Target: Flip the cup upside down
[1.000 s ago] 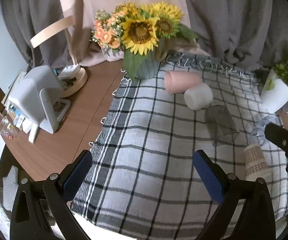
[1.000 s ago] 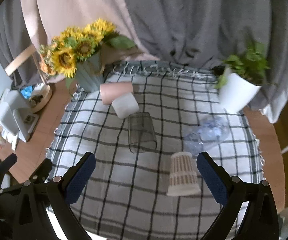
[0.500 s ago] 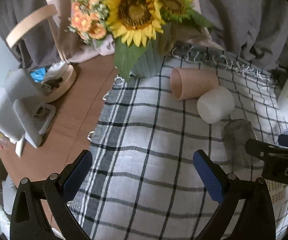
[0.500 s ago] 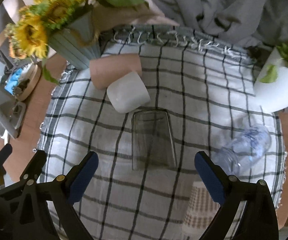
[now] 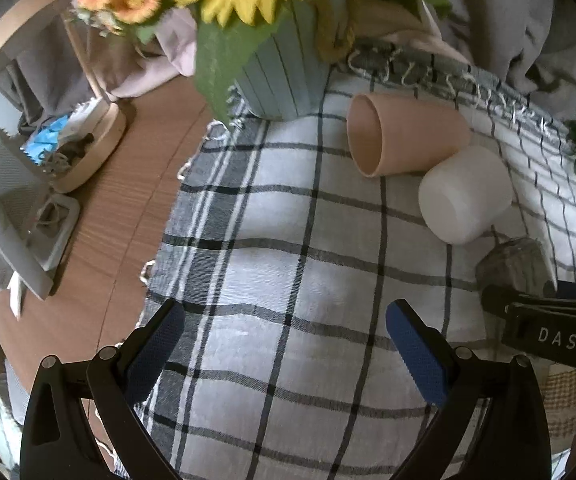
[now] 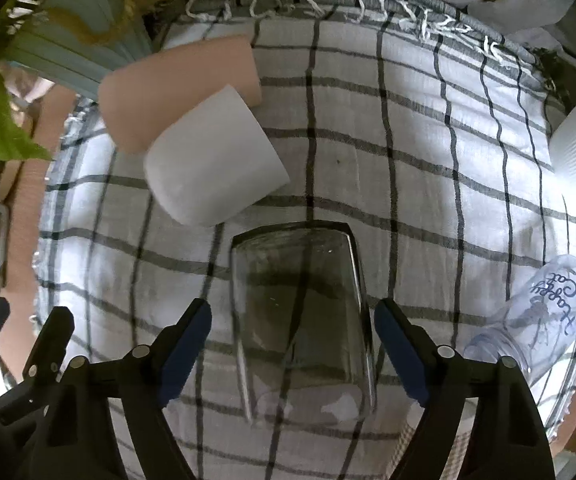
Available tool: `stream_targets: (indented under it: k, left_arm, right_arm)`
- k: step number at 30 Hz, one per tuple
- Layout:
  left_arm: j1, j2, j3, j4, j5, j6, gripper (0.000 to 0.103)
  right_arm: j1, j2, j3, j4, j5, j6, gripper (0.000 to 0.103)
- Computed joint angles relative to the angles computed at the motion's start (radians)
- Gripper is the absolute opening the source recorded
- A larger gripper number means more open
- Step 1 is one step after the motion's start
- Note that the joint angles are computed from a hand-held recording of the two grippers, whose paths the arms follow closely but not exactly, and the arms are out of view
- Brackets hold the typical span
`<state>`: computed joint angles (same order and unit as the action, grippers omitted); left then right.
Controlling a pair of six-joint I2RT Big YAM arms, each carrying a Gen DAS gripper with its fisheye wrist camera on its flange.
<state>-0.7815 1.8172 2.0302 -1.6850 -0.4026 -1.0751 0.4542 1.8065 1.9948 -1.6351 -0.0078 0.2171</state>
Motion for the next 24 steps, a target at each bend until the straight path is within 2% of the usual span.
stream_targets:
  k: [5,7,12,19,24]
  left_arm:
    - [0.012,0.017,0.000,0.000,0.023,0.010,0.103]
    - [0.014,0.020,-0.002,0.001,0.029,0.013,0.103]
    - [0.014,0.018,-0.005,0.001,0.031,0.032,0.103]
    - [0.002,-0.010,-0.011,-0.003,0.010,0.061,0.103]
    - [-0.011,-0.049,-0.029,0.000,0.018,0.080,0.103]
  right_arm:
    - [0.009,0.036,0.018,-0.020,0.001,0.008,0.077]
    - [0.011,0.048,0.024,-0.023,0.014,0.018,0.070]
    - [0.016,0.060,0.037,-0.017,0.011,0.058,0.069]
    - [0.019,-0.004,-0.012,0.003,-0.001,0.094,0.069]
    - [0.058,-0.063,-0.022,0.012,0.035,0.156,0.069]
